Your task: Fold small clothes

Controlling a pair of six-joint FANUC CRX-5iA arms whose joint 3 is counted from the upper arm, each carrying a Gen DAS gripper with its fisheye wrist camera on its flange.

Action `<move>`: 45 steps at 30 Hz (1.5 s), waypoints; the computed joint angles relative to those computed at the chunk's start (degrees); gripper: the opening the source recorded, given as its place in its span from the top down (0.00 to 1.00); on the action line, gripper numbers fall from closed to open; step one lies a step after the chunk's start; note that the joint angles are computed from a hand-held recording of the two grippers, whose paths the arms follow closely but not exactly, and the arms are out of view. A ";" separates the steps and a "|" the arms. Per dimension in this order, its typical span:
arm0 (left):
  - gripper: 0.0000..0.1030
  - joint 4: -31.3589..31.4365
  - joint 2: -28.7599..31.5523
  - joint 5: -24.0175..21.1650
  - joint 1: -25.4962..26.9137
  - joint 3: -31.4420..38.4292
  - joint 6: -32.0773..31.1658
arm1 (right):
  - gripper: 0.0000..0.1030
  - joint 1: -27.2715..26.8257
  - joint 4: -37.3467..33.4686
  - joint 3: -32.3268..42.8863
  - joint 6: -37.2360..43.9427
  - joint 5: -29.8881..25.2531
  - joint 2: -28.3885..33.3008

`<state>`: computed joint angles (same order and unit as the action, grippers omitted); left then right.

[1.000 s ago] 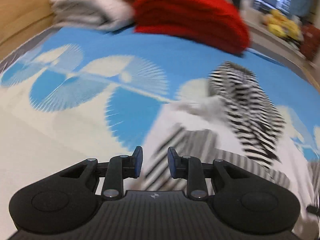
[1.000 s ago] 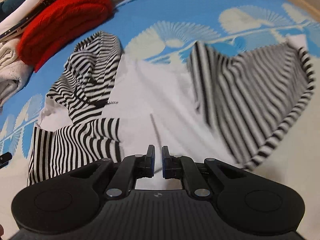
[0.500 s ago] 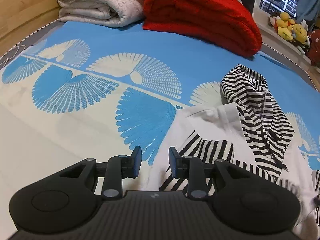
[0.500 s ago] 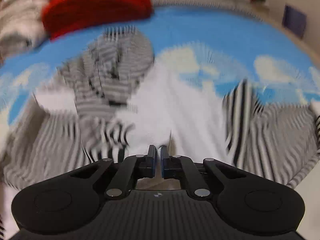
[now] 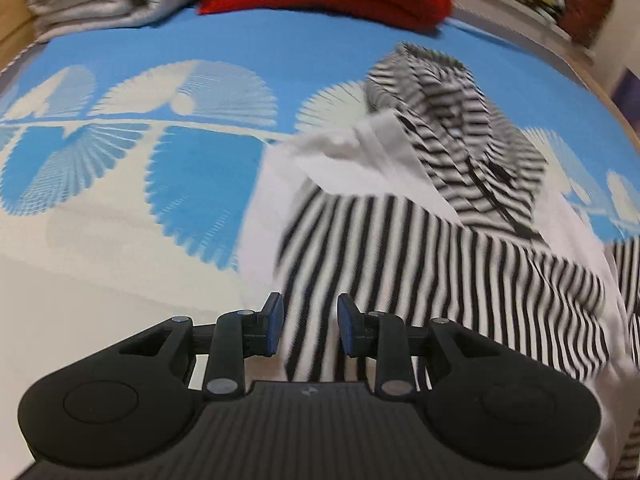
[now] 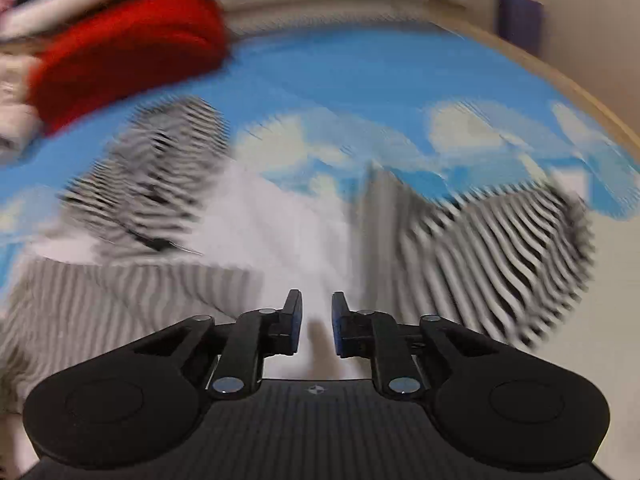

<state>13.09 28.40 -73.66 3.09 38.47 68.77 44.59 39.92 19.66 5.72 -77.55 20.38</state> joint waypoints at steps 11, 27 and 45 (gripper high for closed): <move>0.57 -5.53 -1.77 -0.51 -1.20 -1.38 -5.51 | 0.58 -2.03 -10.47 7.34 9.64 -3.21 3.56; 0.48 -4.64 -4.66 1.38 -5.28 -3.78 -7.19 | 0.66 -1.46 -3.02 -3.62 0.92 -3.56 -4.86; 0.48 -5.20 -4.67 0.45 -8.19 -4.81 -7.47 | 0.58 -12.94 6.95 -27.40 -6.31 -3.86 -18.57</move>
<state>7.89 23.73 -73.21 -5.09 33.66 61.30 31.65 46.87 -7.74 -0.59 -81.41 1.82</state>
